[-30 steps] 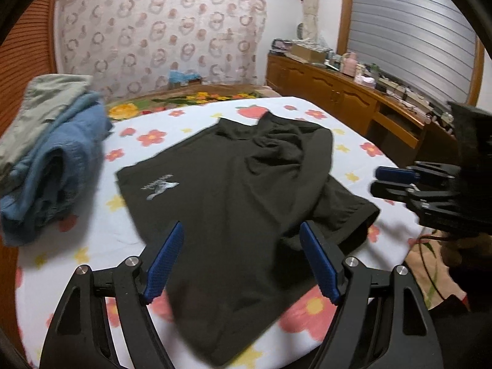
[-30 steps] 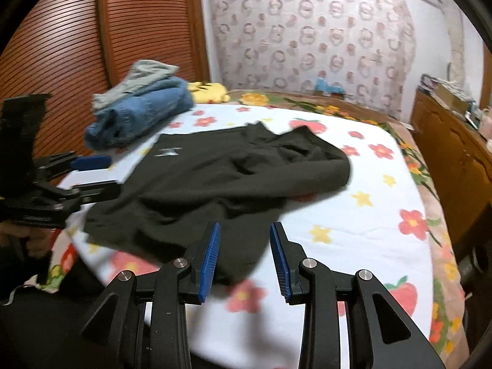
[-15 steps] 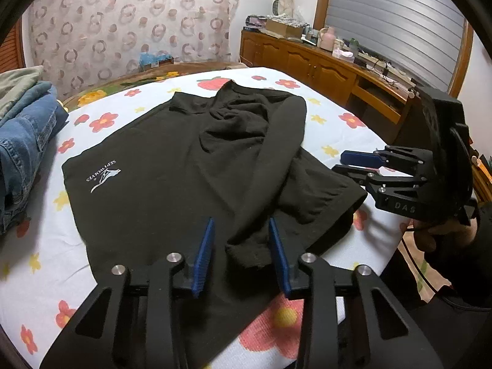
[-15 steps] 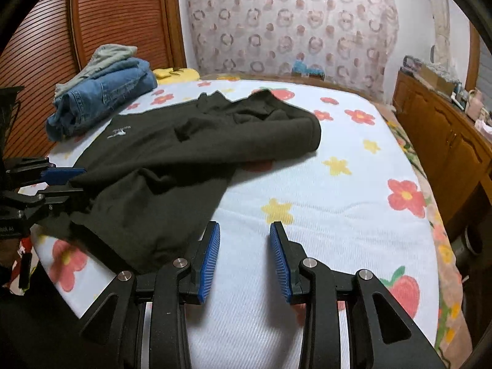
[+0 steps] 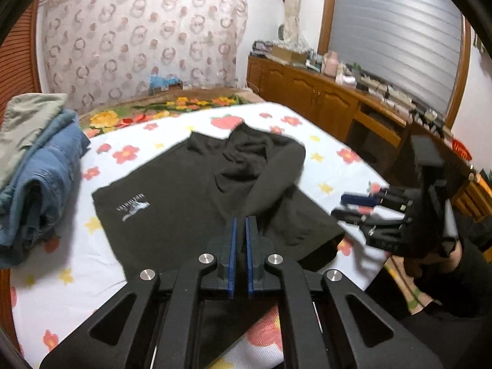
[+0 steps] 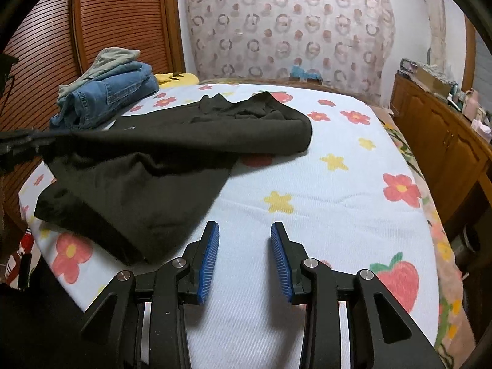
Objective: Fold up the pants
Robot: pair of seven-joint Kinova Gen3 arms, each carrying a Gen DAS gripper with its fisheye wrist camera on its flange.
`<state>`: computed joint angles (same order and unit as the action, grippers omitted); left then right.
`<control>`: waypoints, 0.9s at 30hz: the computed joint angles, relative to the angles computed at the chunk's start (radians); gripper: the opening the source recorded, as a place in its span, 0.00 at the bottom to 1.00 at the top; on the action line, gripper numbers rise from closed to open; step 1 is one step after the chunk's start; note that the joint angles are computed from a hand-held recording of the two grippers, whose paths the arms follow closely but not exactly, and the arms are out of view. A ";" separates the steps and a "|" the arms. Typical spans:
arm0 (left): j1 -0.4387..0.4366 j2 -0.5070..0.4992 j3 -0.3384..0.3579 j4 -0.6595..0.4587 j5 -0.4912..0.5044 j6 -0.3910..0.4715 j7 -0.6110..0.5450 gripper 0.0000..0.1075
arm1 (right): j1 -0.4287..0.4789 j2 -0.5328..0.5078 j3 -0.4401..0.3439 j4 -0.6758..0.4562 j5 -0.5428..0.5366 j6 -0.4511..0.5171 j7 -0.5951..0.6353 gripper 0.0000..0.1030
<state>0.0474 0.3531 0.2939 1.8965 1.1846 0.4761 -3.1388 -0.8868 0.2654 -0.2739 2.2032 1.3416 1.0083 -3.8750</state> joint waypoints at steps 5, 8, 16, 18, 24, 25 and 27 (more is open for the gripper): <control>-0.029 -0.054 -0.026 0.034 0.089 0.028 -0.073 0.06 | 0.011 -0.001 0.006 -0.003 0.001 -0.001 0.016 0.35; -0.033 -0.071 -0.067 0.053 0.103 0.051 -0.083 0.06 | 0.011 0.014 0.009 -0.017 0.002 0.010 0.031 0.36; -0.036 -0.052 -0.108 0.096 0.039 0.024 -0.031 0.06 | 0.001 0.021 0.009 -0.005 0.015 0.025 0.004 0.36; -0.038 -0.040 -0.104 0.103 0.025 0.013 -0.018 0.06 | 0.000 0.022 0.007 -0.004 0.013 0.028 0.002 0.36; -0.039 -0.015 -0.079 0.133 0.001 -0.066 0.012 0.06 | -0.003 0.021 0.006 -0.004 0.011 0.033 0.001 0.36; -0.041 -0.010 -0.074 0.133 -0.009 -0.074 0.024 0.06 | -0.002 0.019 0.006 -0.004 0.009 0.031 0.001 0.36; -0.044 0.000 -0.064 0.131 -0.038 -0.094 0.057 0.06 | 0.004 0.010 0.006 -0.003 0.007 0.019 0.002 0.36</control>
